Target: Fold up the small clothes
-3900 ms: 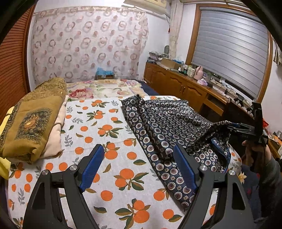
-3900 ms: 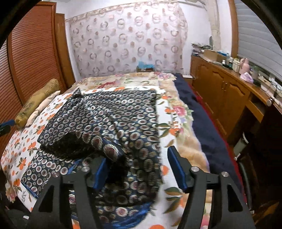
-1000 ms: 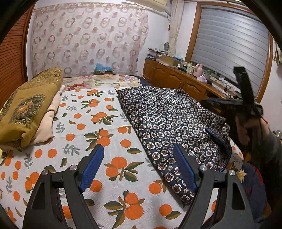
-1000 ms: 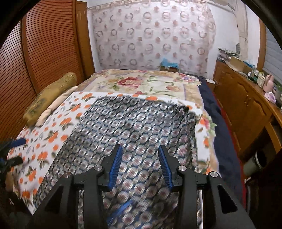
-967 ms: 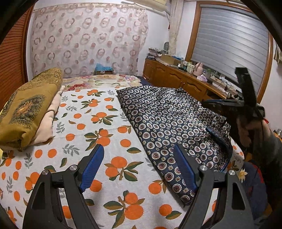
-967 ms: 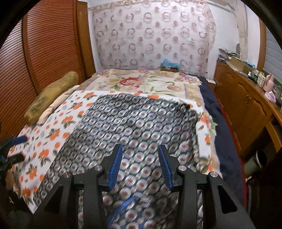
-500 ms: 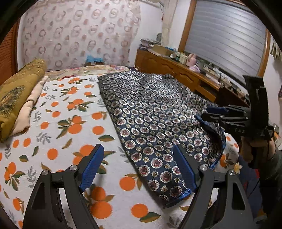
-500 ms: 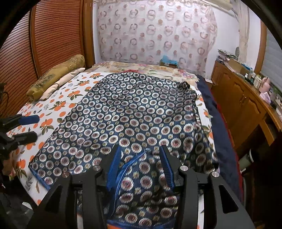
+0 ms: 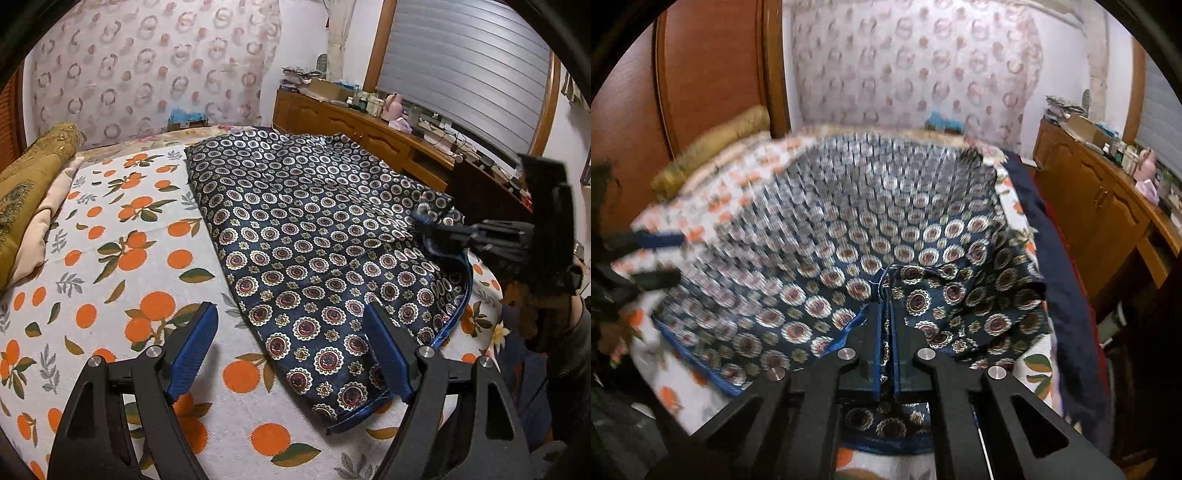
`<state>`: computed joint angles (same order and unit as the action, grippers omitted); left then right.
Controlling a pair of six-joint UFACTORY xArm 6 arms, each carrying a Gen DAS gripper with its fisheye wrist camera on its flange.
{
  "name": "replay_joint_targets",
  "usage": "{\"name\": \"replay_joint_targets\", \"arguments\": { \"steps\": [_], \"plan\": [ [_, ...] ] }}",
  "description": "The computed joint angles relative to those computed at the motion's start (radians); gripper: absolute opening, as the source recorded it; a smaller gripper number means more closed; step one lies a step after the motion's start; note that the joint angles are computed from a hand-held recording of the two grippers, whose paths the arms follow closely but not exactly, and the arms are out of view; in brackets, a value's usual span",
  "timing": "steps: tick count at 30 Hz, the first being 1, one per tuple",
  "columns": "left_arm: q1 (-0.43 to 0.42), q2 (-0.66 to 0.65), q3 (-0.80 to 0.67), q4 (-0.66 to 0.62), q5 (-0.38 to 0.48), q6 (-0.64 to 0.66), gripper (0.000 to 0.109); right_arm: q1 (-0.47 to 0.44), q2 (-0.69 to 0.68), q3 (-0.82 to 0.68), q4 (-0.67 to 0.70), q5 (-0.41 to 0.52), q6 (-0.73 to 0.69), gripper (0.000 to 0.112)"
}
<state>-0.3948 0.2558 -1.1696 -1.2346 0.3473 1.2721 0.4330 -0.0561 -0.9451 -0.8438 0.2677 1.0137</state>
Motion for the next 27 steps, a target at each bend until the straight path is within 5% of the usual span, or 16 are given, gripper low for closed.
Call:
{"name": "replay_joint_targets", "arguments": {
  "steps": [6, 15, 17, 20, 23, 27],
  "plan": [
    [-0.006, 0.002, 0.001, 0.014, 0.005, -0.005, 0.081, -0.028, -0.137, 0.093, -0.206, 0.012, 0.264, 0.003],
    [-0.009, 0.004, 0.001, 0.031, 0.011, -0.01, 0.081, 0.025, -0.265, 0.204, -0.181, 0.188, 0.325, 0.005],
    [-0.012, 0.003, 0.004, 0.035, 0.008, -0.014, 0.081, 0.045, -0.268, 0.191, -0.189, 0.264, 0.351, 0.03],
    [-0.013, 0.0, 0.008, 0.035, 0.0, -0.013, 0.081, 0.063, -0.282, 0.175, -0.252, 0.293, 0.441, 0.049],
    [-0.009, 0.0, 0.009, 0.03, 0.0, -0.011, 0.081, 0.051, -0.265, 0.16, -0.281, 0.25, 0.487, 0.06],
    [-0.005, -0.005, 0.017, 0.024, -0.004, -0.007, 0.081, 0.035, -0.18, 0.121, -0.24, 0.19, 0.443, 0.061]
  ]
}}
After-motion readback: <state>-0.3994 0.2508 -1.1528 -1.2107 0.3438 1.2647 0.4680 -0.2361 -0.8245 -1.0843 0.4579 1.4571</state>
